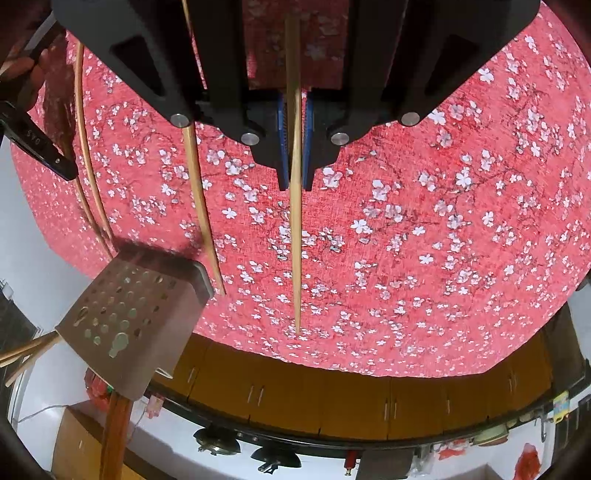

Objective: Organize utensils
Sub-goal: 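Raise the right tool's chopstick over the holder while the left tool carries its chopstick there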

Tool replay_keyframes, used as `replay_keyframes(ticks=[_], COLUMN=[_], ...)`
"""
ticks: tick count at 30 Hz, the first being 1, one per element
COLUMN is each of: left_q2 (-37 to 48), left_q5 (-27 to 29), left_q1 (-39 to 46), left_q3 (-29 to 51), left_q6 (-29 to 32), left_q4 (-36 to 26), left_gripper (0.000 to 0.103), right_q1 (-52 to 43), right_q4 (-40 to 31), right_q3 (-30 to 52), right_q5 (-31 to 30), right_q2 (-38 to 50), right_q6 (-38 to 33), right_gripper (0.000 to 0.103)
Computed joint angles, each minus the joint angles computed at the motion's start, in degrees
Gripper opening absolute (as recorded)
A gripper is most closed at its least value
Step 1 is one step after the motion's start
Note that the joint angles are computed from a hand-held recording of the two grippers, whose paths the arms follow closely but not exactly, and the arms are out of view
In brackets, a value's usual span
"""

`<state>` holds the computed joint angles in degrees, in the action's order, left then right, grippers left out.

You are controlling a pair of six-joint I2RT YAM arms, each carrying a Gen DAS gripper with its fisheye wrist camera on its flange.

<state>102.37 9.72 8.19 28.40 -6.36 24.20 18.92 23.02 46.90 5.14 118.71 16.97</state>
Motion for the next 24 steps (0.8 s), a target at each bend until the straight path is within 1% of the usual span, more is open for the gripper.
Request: replay_keyframes(ticks=[5,7,20,23,24], left_q2=[-0.2,-0.1,-0.1,-0.3,-0.9], left_q5=[0.8,0.2,0.5,-0.9,-2.7], left_q1=[0.7,-0.1,0.2,-0.4,-1.4], left_q3=[-0.2,-0.1,0.0,-0.2,-0.6], left_q6=[0.0,-0.8,-0.9,-0.5,0.2], left_q4=[-0.1,0.1,0.0,-0.2,-0.5], left_gripper=[0.009,0.009,0.009,0.009,0.009], right_q1=[-0.1,-0.1,-0.3,0.0,0.1], right_q4=[-0.1,0.0,0.6,0.9,1.2], right_q3=[0.2,0.1,0.1,-0.6,-1.1], right_q5=[-0.1,-0.1,-0.7,-0.5,-0.4], right_q2=[0.1,0.1,0.3,-0.1,-0.3], right_q6=[0.0,-0.1,0.3,0.8,1.0], right_gripper=[0.008,0.008,0.009,0.008,0.008])
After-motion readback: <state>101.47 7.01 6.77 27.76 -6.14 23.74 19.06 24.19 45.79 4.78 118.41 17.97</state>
